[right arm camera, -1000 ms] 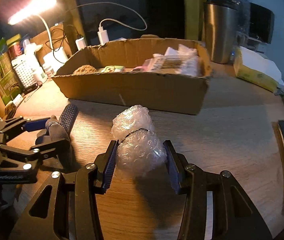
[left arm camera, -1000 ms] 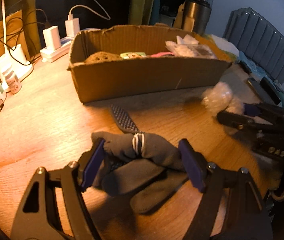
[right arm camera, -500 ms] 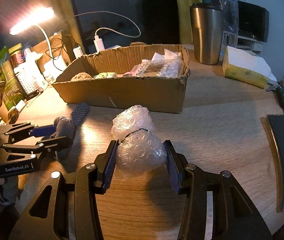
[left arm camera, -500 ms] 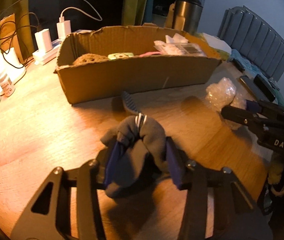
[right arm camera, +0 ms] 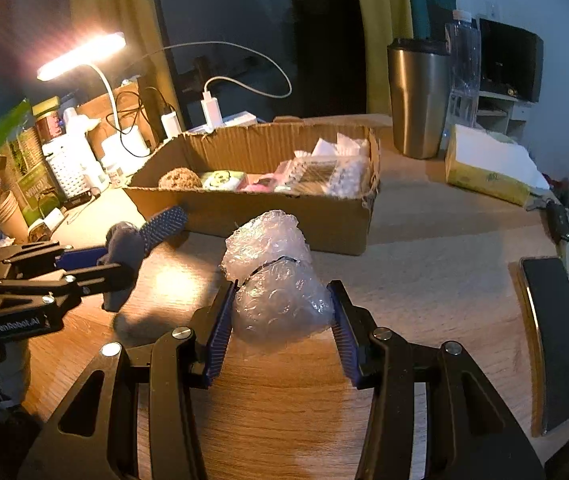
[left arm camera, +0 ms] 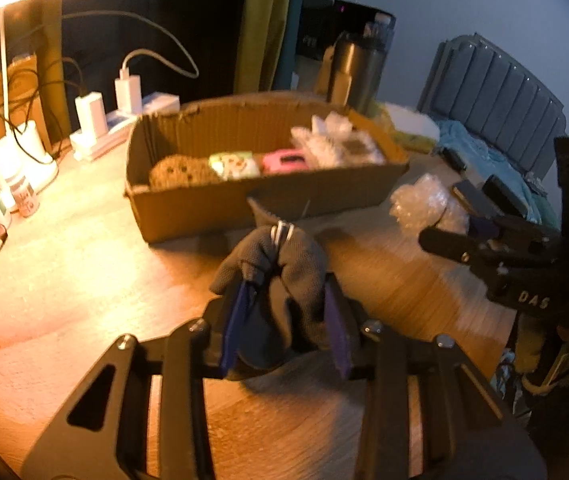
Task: Organize soft objects
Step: 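Carry the bubble wrap into the box with the right gripper while the left gripper lowers the gloves in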
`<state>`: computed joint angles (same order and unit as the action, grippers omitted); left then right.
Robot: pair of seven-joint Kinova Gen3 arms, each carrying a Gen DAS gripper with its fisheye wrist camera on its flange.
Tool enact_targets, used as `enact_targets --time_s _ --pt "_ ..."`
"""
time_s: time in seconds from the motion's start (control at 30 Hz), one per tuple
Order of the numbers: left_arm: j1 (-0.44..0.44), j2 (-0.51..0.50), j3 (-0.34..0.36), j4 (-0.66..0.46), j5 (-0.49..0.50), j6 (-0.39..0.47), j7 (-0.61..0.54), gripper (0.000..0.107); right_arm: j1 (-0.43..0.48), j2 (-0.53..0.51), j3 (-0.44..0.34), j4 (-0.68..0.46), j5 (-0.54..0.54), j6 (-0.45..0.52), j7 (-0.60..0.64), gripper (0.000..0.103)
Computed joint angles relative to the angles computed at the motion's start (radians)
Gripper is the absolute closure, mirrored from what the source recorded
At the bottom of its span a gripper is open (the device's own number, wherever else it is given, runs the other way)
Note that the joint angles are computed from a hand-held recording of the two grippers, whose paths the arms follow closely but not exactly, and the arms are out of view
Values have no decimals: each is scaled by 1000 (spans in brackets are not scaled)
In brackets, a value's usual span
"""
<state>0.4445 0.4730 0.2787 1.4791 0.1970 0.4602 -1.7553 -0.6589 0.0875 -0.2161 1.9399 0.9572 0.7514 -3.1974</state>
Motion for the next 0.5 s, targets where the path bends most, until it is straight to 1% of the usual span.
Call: enact_targets --time_s 0.17,0.37,0.5 --pt "-19 -22 15 6 18 -18 -17 69 -5 -9 -7 -15 1 22 21 54" --pt "-39 -43 25 5 36 -36 -39 69 0 -11 -10 -42 4 31 50 54" --pt "-58 -53 44 -3 58 -49 -65 69 1 -9 -8 -65 10 27 75 54"
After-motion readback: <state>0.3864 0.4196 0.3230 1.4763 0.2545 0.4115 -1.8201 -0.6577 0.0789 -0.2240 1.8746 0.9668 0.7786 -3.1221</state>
